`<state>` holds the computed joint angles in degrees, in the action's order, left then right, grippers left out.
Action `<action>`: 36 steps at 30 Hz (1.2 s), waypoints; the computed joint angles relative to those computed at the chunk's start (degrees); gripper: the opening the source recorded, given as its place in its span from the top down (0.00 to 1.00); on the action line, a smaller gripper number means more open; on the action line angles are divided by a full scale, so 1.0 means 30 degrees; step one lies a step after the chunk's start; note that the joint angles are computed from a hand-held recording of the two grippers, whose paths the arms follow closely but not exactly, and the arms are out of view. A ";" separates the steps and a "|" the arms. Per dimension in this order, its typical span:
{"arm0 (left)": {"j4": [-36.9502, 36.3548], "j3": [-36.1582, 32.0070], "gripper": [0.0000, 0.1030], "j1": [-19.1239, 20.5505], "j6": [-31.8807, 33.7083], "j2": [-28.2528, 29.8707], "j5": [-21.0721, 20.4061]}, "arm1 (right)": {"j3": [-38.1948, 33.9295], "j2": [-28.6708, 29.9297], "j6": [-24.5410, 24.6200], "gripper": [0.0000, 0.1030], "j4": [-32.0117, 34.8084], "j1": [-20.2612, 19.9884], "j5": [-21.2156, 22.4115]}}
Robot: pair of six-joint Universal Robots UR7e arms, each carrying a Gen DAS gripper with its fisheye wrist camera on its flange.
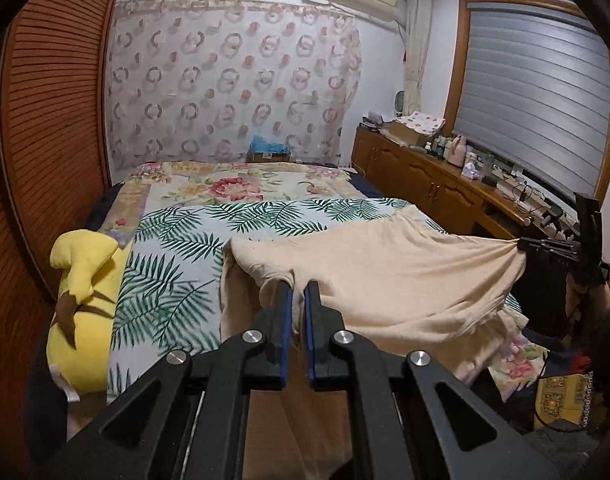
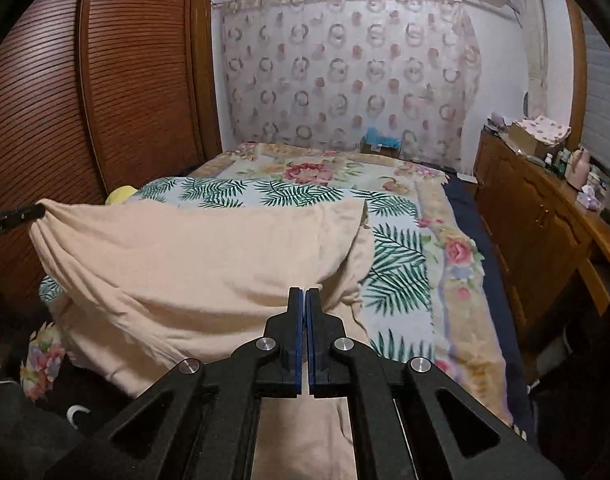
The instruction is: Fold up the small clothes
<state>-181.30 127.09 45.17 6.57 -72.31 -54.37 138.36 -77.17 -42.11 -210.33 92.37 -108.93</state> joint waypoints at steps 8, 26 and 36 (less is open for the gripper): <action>0.2438 0.1863 0.94 -0.0101 -0.2214 -0.1230 0.0781 | 0.1946 -0.2056 0.0497 0.99 0.1200 -0.0173 -0.0786; 0.4262 0.2541 0.86 0.0123 -0.3779 -0.1129 0.1165 | 0.1898 -0.1500 0.1288 0.94 0.2627 -0.1294 -0.1184; 0.3235 0.1313 0.33 0.0640 -0.1984 -0.0209 0.1172 | -0.0206 0.0294 0.0568 0.54 0.1918 -0.0961 -0.0338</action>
